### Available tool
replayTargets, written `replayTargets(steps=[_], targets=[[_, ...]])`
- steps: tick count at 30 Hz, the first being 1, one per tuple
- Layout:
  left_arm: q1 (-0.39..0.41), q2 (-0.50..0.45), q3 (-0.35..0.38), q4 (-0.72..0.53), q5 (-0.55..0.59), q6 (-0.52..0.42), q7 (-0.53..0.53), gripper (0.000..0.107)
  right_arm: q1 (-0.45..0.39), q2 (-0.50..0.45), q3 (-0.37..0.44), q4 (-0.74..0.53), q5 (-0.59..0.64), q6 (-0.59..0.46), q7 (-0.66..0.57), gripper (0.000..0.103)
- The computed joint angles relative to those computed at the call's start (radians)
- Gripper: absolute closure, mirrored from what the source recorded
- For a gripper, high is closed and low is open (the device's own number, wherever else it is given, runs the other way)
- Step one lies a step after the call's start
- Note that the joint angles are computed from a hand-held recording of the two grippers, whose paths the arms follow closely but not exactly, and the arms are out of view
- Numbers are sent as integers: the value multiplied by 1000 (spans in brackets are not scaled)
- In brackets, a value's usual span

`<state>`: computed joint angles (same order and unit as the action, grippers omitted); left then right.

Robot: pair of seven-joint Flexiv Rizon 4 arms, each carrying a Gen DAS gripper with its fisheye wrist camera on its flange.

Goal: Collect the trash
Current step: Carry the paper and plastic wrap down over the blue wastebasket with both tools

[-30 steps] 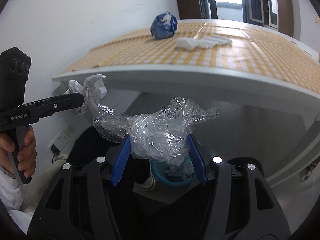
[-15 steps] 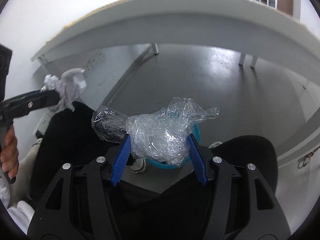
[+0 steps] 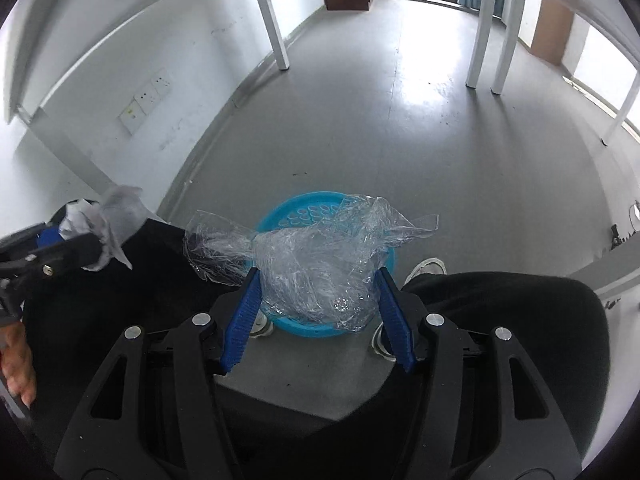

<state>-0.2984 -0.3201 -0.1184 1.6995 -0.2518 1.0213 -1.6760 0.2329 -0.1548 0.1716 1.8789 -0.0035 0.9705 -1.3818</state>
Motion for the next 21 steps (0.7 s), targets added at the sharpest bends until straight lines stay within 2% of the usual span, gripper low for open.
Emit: replayTargets(steps=[4,9,14,21], targets=[[19,-46,-5,-25,-38,-21,-22,57,9,-60,-8,-37,-15,-15,29,49],[4,-111,10,-99,3,-48,-63,57,3,-123,-11,-92,-13,-43,37,48],[7,-161,10,-146,-1,-83,-90,57,1,-172,-11,-127,-5,-76,64,48],[3,-255,23,-262,18,-169,-155,57,-10,-259,-11,-216,13,-156,91,48]])
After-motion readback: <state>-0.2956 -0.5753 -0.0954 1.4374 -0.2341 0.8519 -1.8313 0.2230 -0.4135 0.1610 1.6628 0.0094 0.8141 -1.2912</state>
